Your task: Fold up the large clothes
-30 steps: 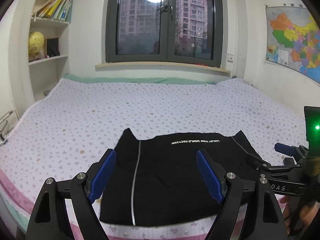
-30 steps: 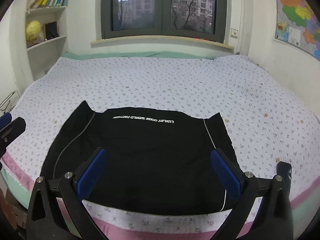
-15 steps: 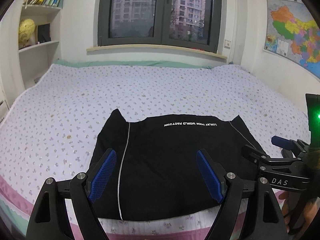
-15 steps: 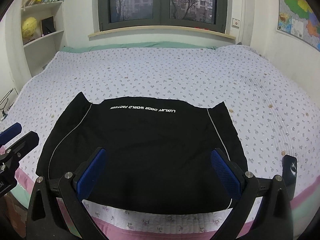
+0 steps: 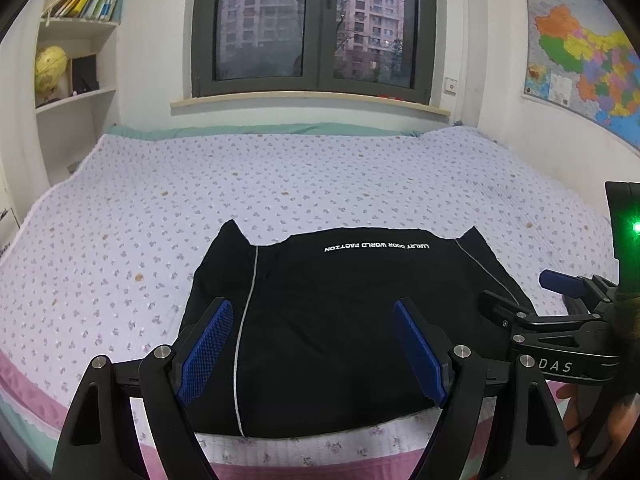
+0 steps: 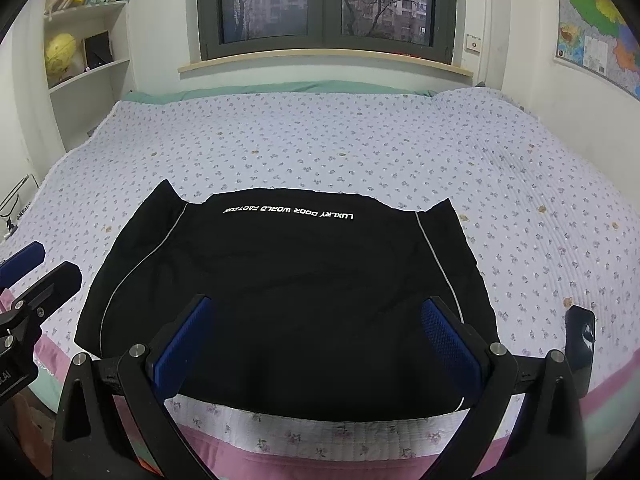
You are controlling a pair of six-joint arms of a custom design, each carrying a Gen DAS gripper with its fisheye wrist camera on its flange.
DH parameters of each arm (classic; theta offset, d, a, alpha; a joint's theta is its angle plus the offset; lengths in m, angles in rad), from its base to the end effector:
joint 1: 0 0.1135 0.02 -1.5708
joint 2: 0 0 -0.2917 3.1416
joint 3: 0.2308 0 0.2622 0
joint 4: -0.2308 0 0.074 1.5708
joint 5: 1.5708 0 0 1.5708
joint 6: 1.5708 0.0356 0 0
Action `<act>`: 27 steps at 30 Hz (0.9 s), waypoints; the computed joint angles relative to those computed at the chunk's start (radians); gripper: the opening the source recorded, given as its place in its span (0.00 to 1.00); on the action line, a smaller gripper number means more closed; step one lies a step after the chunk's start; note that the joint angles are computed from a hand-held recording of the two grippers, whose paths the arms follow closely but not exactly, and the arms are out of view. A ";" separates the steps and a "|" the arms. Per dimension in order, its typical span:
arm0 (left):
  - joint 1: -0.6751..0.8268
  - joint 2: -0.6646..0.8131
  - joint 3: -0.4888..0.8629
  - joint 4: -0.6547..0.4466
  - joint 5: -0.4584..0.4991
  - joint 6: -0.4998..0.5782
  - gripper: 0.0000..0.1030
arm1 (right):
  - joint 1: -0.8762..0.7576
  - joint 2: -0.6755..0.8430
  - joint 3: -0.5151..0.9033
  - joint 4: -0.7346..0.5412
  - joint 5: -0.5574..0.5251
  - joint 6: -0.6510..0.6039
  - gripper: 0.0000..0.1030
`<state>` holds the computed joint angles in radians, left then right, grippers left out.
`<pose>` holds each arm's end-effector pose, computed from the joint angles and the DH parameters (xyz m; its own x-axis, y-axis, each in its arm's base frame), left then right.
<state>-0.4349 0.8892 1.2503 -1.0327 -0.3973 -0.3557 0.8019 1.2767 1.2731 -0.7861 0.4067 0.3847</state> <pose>0.1305 -0.0454 0.4198 -0.5686 -0.0899 -0.8177 -0.0898 0.9949 -0.0469 0.1951 0.1814 0.3760 -0.6327 -0.1583 -0.7580 -0.2470 0.9690 0.0038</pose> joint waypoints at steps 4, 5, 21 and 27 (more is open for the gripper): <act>-0.007 0.002 0.000 -0.004 -0.001 -0.011 0.81 | -0.001 0.001 -0.002 0.002 -0.007 0.001 1.00; -0.005 0.003 0.000 -0.005 0.000 -0.011 0.81 | -0.001 0.002 -0.003 0.002 -0.007 0.002 1.00; 0.023 0.011 -0.020 -0.003 0.037 -0.004 0.81 | -0.021 0.000 -0.022 0.009 -0.041 0.013 1.00; 0.014 0.016 -0.020 -0.006 0.044 -0.011 0.81 | -0.027 0.002 -0.026 0.011 -0.051 0.020 1.00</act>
<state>-0.4209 0.9055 1.2303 -1.0390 -0.3528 -0.3670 0.7752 1.2788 1.2472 -0.7754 0.3558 0.4047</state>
